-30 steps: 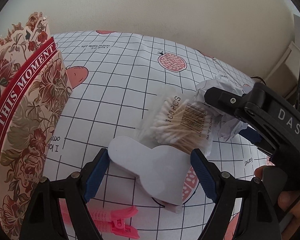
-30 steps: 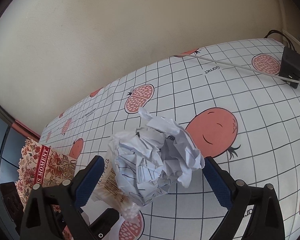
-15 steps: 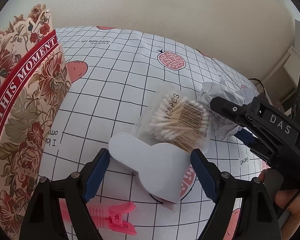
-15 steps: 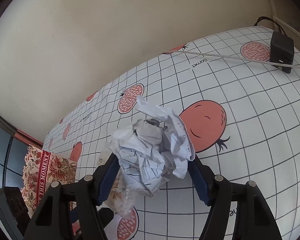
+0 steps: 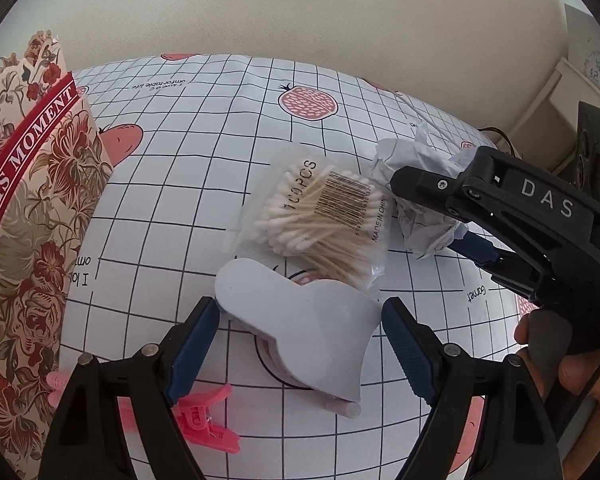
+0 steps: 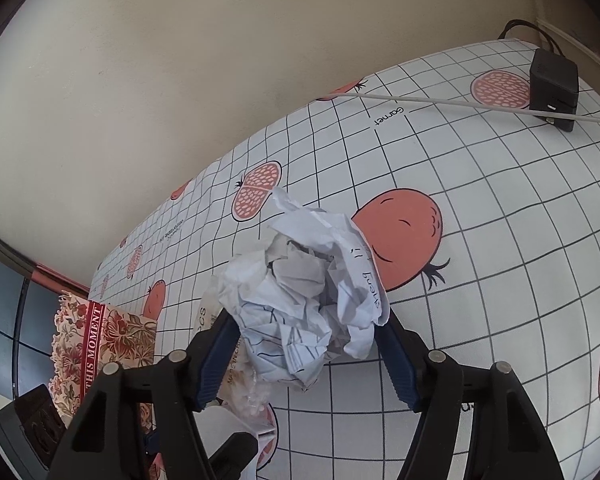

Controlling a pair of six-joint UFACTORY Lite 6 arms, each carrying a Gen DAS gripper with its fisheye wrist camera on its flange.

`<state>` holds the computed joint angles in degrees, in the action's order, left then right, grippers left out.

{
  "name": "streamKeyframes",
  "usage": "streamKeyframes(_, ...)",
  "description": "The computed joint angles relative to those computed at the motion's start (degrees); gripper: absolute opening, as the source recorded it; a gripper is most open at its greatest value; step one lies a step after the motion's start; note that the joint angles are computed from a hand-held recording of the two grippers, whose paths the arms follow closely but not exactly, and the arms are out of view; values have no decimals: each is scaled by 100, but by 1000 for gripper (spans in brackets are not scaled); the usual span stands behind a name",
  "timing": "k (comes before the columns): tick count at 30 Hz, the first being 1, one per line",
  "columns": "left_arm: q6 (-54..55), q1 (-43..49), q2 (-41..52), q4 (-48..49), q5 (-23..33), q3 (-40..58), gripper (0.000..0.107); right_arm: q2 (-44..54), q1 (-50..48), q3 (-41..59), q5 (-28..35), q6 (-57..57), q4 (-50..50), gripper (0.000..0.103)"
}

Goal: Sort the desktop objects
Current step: 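Grasp the white foam cutout with the left tool while the right tool grasps the crumpled paper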

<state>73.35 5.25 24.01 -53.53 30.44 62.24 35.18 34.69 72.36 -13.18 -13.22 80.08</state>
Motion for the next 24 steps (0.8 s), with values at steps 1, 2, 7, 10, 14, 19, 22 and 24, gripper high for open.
streamKeyframes(1, 7, -8, -19, 16, 7, -21, 84, -9, -5, -8, 14, 1, 0, 71)
streamKeyframes(2, -16, -25, -29, 69, 23, -33, 84, -26, -11, -27, 31, 19, -22, 71)
streamKeyframes(7, -116, -118, -126, 339, -49, -135, 84, -144, -64, -197, 88, 415, -395, 71)
streamKeyframes(10, 8, -308, -316, 285, -505, -446, 84, -195, -76, -265, 101, 505, -486, 71)
streamKeyframes(14, 328, -560, -543, 24, -1167, -840, 78, -237, -86, -284, 150, 168, -159, 71)
streamKeyframes(19, 947, -602, -649, -565, -1477, -1008, 51, -285, -76, -282, 179, -587, 619, 71)
streamKeyframes(22, 1204, -541, -643, -761, -1432, -1013, 50, -327, -47, -298, 164, -1110, 1148, 70)
streamKeyframes(24, 1174, -534, -650, -725, -1423, -1022, 48, -350, -29, -302, 147, -1445, 1510, 70)
